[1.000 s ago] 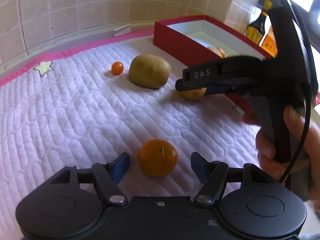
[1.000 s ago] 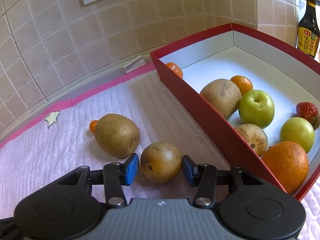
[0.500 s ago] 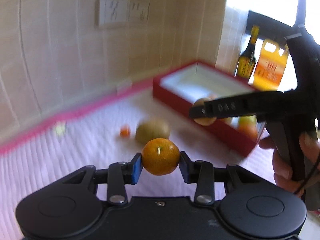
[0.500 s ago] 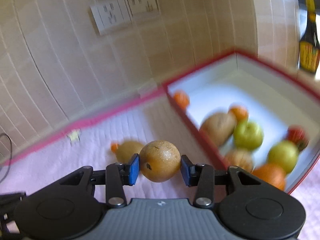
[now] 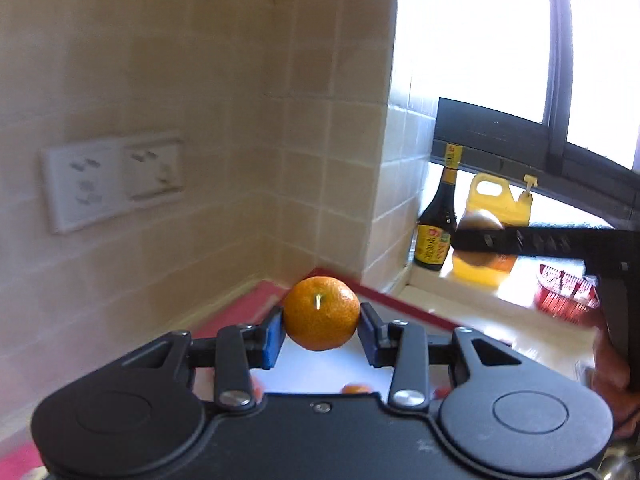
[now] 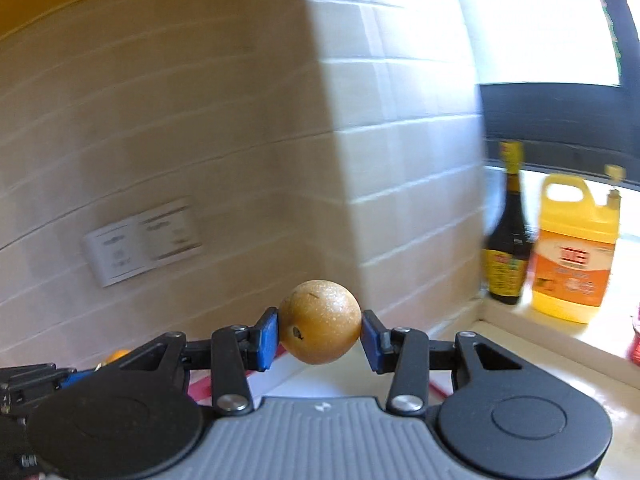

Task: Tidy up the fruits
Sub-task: 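Carry orange and brown pear into the red box and open both tools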

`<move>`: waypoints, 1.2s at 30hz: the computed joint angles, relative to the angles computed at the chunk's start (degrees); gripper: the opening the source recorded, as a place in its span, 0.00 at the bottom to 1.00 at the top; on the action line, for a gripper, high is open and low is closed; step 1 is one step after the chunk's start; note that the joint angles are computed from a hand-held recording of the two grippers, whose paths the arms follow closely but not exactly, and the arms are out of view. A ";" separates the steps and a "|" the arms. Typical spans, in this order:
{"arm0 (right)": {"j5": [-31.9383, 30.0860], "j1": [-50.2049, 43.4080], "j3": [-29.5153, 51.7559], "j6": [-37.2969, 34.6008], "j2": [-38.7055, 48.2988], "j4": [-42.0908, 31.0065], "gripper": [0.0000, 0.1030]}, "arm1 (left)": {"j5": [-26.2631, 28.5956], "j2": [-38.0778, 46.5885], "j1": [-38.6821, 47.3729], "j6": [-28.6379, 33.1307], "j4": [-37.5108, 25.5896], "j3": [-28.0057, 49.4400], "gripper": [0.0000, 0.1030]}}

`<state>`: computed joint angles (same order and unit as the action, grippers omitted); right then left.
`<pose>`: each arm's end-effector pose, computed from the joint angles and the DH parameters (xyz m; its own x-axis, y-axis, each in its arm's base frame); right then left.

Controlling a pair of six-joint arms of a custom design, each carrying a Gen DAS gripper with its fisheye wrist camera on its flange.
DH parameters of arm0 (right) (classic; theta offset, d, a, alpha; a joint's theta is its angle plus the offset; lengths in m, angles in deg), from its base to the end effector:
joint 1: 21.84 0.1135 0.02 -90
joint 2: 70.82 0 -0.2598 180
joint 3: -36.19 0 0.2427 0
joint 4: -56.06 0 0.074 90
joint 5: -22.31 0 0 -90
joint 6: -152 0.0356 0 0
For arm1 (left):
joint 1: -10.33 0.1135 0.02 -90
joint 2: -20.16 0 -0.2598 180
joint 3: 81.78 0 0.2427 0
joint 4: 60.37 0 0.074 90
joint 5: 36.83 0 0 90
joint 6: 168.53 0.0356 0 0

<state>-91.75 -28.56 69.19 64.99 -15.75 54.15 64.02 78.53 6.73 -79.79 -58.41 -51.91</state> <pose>0.1938 -0.0082 0.1920 -0.4168 0.0971 -0.9038 -0.2417 0.9467 0.2131 0.1937 -0.0189 0.1702 -0.4509 0.0067 -0.8926 0.2199 0.9700 -0.1038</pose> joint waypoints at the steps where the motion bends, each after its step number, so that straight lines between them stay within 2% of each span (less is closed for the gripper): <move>1: -0.29 -1.03 0.62 -0.45 3.54 1.67 0.44 | 0.82 6.34 -0.09 -0.70 3.42 1.86 0.45; 4: -0.41 -2.88 1.39 -2.00 12.88 5.20 0.44 | 1.99 24.23 -0.74 -2.52 11.62 7.50 0.45; 8: 1.24 -1.25 3.24 -3.63 26.00 8.70 0.44 | 1.99 40.30 -1.60 -4.66 14.49 14.46 0.45; 11: 2.37 0.19 5.02 -3.69 33.76 10.70 0.44 | 2.58 44.36 -2.54 -7.62 14.47 16.11 0.45; 20: 3.84 1.06 5.43 -3.22 38.68 10.98 0.44 | 0.54 45.55 -4.90 -9.64 12.94 16.10 0.46; 21: 3.63 1.05 5.30 -3.15 38.40 10.58 0.44 | 0.84 45.18 -4.66 -9.67 12.09 16.15 0.46; 22: 3.40 1.13 5.46 -2.98 38.46 10.21 0.46 | 1.07 44.78 -4.39 -9.83 11.44 16.27 0.51; 23: 3.37 1.16 5.44 -2.63 38.32 10.08 0.46 | 1.62 44.40 -3.95 -9.85 10.76 16.27 0.58; 24: 3.34 1.21 5.32 -2.43 37.45 9.48 0.51 | 2.20 43.75 -3.44 -9.98 10.08 16.08 0.73; 25: 2.90 1.00 5.20 -2.47 36.66 9.00 0.54 | 2.71 42.93 -3.13 -10.16 9.96 15.64 0.76; 28: 2.60 0.20 4.43 -2.17 31.87 6.99 0.54 | 3.15 36.97 -1.89 -9.60 8.59 12.92 0.76; 32: -0.22 -1.24 4.40 -1.87 23.78 2.16 0.54 | 4.26 21.57 1.90 -8.21 4.12 6.96 0.76; 36: -1.67 0.01 3.78 -1.44 14.70 -2.12 0.55 | 5.94 1.56 9.05 -5.49 -7.71 2.89 0.76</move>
<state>-93.42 -28.55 72.97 63.55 -1.05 52.03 69.97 80.09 15.78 -85.28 -66.12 -49.02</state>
